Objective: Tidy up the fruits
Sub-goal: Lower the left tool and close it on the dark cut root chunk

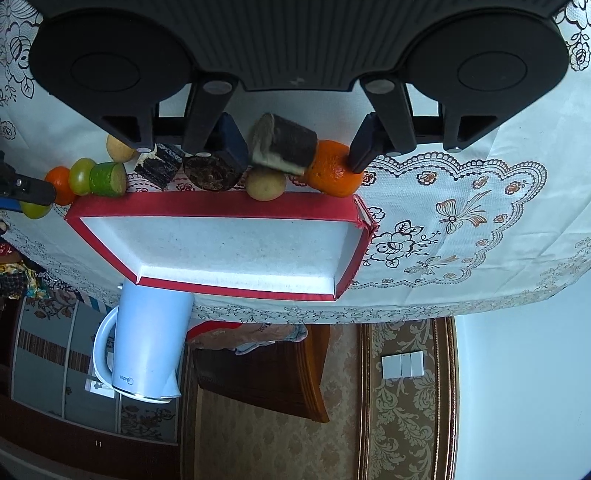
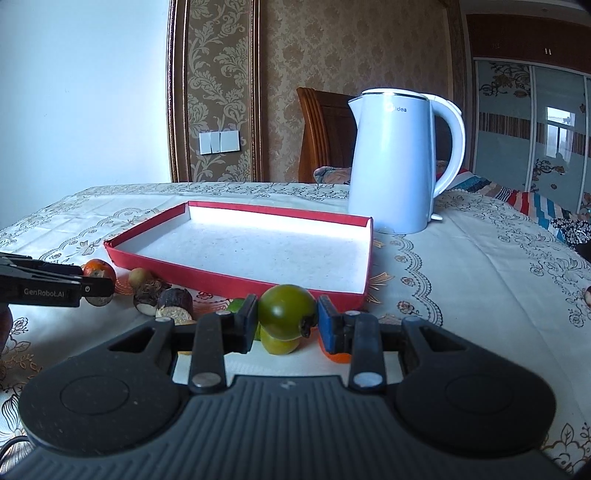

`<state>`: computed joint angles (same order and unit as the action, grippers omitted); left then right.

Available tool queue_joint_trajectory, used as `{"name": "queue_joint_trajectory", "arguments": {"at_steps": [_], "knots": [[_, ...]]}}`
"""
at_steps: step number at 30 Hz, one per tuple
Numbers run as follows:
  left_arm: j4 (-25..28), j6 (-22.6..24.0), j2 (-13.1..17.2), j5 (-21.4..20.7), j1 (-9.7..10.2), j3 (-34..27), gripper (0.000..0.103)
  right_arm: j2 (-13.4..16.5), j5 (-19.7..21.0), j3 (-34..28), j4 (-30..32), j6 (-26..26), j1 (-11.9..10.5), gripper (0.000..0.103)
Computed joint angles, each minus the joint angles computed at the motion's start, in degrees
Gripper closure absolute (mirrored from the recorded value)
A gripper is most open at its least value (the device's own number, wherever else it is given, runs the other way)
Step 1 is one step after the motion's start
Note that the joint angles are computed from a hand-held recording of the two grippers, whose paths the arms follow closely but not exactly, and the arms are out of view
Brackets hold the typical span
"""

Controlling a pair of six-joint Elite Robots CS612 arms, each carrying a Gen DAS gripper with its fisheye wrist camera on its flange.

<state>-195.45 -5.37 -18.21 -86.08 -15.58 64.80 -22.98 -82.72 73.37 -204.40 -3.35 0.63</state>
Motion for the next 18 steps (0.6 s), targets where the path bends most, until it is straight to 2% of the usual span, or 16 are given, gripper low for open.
{"name": "queue_joint_trajectory", "arguments": {"at_steps": [1,3,9,13,16,18], "knots": [[-0.06,-0.67,0.02,-0.60,0.16,-0.08,0.042,0.00,0.11,0.06,-0.02,0.01,0.00,0.071],[0.74,-1.32,-0.01,-2.02,0.46,-0.27,0.025,-0.02,0.39,0.12,0.17,-0.01,-0.04,0.071],[0.01,1.21,0.36,3.24,-0.53,-0.45,0.025,0.03,0.98,0.07,0.53,0.33,-0.12,0.071],[1.59,0.25,-0.09,2.54,-0.28,-0.07,0.025,0.12,1.62,-0.02,1.01,0.55,-0.13,0.071],[-4.35,1.75,-0.05,6.11,-0.97,1.49,0.025,0.19,1.72,-0.01,1.03,0.56,-0.17,0.071],[-9.35,3.43,0.02,6.50,-1.28,2.59,0.025,0.30,1.79,-0.27,1.46,0.80,-0.21,0.071]]}}
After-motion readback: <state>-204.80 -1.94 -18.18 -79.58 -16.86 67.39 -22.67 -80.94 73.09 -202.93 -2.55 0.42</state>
